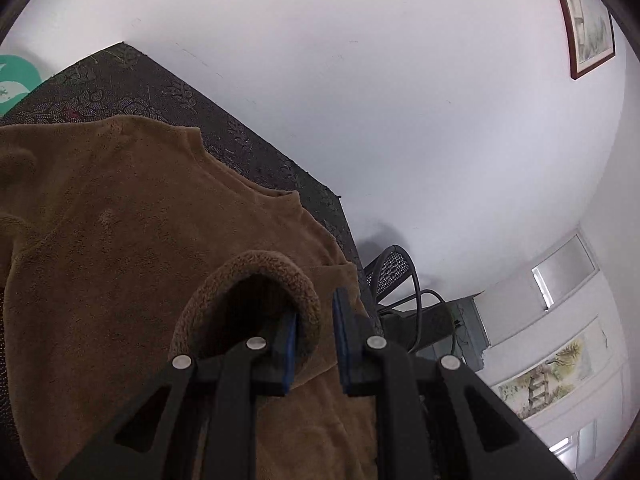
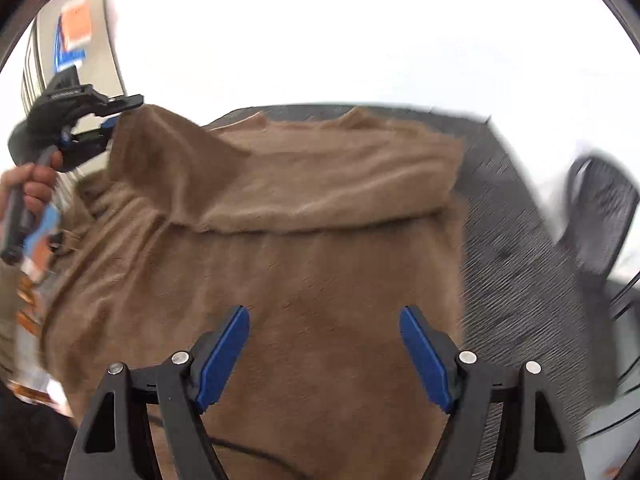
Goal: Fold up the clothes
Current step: 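Lift the sleeve with the left gripper and fold it across the body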
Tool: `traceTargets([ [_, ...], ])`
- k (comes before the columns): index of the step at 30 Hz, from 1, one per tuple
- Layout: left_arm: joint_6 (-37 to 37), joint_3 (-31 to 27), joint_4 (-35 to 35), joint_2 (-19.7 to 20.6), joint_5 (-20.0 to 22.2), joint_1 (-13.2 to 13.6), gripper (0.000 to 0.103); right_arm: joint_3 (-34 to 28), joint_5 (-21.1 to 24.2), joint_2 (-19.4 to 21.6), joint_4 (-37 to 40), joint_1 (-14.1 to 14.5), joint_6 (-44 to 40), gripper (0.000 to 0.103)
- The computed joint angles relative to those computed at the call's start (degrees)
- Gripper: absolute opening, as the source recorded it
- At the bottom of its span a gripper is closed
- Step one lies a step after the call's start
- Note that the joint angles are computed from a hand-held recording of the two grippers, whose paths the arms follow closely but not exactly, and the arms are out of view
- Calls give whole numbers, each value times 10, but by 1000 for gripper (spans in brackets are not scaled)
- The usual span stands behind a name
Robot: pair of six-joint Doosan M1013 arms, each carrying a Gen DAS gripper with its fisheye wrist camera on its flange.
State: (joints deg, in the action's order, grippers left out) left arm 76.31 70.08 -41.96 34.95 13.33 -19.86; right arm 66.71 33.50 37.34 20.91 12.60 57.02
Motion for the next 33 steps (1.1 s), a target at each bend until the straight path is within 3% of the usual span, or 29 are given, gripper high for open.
traceTargets([
  [2,7,4,-13,-1,-2,2,18,4,-53,-1,-66,4,6,80],
  [4,5,6,-15,-1,-3,3,18,-7,-70,8,-109,3,2,80],
  [9,-12,3,5,-1,-1,5,18,-60,-51,48,-214,8,-5,79],
  [15,-65,-8,54,4,8,8,18,-123,-30,94,-287,18,-3,78],
  [19,-105,-19,92,10,17,10,19,-170,-10,123,-272,19,-30,78],
  [21,-122,-25,109,13,21,12,19,-193,6,135,-249,19,-47,69],
  [23,-127,-36,119,18,27,13,19,-217,28,148,-236,19,-50,41],
  [25,-128,-48,127,24,34,14,19,-230,36,155,-245,19,-25,23],
  [29,-93,-79,119,34,47,17,19,-223,29,146,-221,12,22,11],
  [33,-33,-71,92,21,6,17,19,-201,2,128,-209,4,72,11],
])
